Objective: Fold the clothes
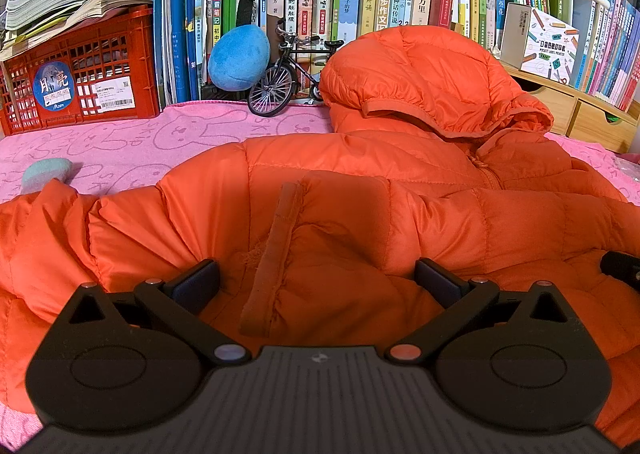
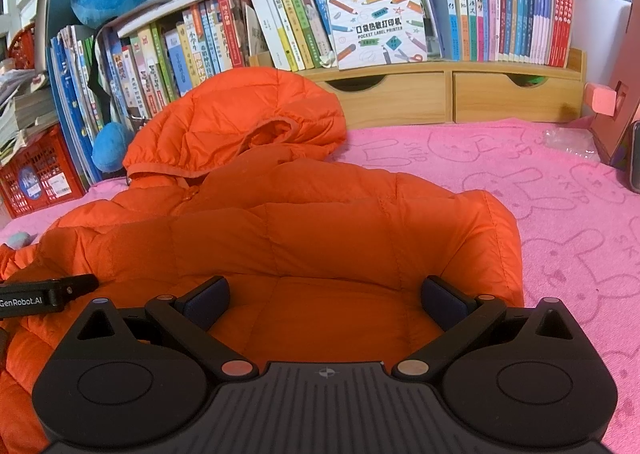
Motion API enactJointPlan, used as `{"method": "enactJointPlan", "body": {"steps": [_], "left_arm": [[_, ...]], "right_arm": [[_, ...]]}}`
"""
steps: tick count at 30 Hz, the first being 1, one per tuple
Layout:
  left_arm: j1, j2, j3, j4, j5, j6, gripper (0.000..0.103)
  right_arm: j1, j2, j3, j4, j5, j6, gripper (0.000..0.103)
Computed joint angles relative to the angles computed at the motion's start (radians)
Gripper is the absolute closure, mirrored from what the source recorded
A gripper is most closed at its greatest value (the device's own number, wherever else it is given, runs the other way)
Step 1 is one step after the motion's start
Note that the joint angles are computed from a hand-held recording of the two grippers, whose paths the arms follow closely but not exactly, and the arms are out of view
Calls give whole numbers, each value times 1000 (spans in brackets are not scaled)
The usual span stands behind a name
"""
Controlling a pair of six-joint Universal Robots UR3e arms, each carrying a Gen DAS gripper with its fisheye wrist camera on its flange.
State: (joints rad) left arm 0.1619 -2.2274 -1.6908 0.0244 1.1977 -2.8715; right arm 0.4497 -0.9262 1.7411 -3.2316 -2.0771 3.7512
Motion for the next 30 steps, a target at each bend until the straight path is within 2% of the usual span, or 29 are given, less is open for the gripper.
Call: {"method": "enactJointPlan", "body": {"steps": [14, 17, 18, 20, 23, 26, 28, 30], "left_arm": [[-8, 0, 4, 1, 18, -15, 0], [-11, 36, -69, 81, 48, -39, 0], [4, 54, -132, 170, 32, -56, 0], [63, 97, -238, 288, -29, -57, 0], [189, 193, -375, 347, -149, -27, 0], [348, 254, -459, 396, -226, -21, 0], [446, 256, -460, 403, -232, -54, 0], [510, 239, -407, 339, -180, -117, 0]], "right_arm": [[-1, 2, -3, 2, 3, 4, 0], [-3, 2, 0, -2, 9, 5, 0], [-4, 2, 1, -4, 10, 6, 0], [-5, 1, 3, -6, 12, 8, 0], [-5, 1, 4, -8, 12, 10, 0], [-5, 1, 5, -9, 13, 10, 0], [-6, 0, 7, -12, 14, 9, 0], [-6, -1, 8, -12, 14, 8, 0]]}}
